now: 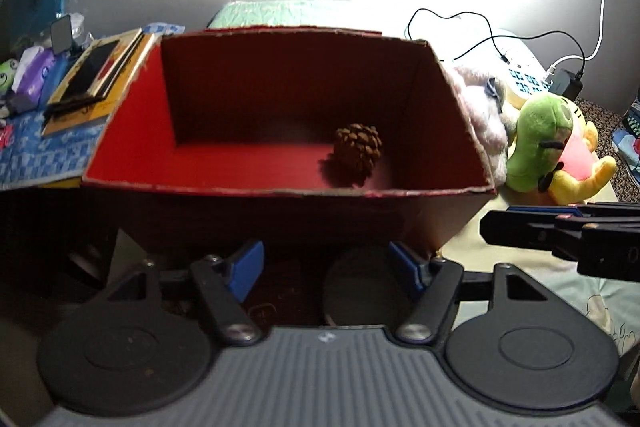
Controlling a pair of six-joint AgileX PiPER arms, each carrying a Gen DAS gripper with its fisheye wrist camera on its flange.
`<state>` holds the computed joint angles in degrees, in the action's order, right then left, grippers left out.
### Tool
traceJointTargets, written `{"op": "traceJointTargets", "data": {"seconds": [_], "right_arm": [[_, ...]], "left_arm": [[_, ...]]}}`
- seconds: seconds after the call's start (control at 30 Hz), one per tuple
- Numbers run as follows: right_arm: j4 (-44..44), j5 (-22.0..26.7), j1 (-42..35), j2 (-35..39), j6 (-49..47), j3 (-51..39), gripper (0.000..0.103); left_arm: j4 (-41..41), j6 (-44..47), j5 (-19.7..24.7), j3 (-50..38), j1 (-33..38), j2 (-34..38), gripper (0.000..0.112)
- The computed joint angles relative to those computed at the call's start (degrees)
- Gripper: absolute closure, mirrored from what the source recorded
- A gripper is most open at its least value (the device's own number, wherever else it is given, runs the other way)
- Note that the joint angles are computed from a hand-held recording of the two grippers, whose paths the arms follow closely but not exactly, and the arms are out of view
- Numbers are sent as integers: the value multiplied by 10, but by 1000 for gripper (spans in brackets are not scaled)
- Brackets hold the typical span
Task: Organize objects
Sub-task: 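Move the right tool to the tape roll beside the box and grasp it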
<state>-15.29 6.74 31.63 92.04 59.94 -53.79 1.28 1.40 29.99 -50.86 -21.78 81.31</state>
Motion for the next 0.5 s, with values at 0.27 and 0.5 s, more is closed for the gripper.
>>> {"op": "traceJointTargets", "data": {"seconds": [0.27, 0.5], "right_arm": [[4, -14, 16, 44, -4, -6, 69], [-52, -7, 23, 83, 61, -30, 72]], "left_arm": [[21, -37, -20, 45, -20, 4, 50], [-57, 39, -29, 47, 7, 41, 57]]}}
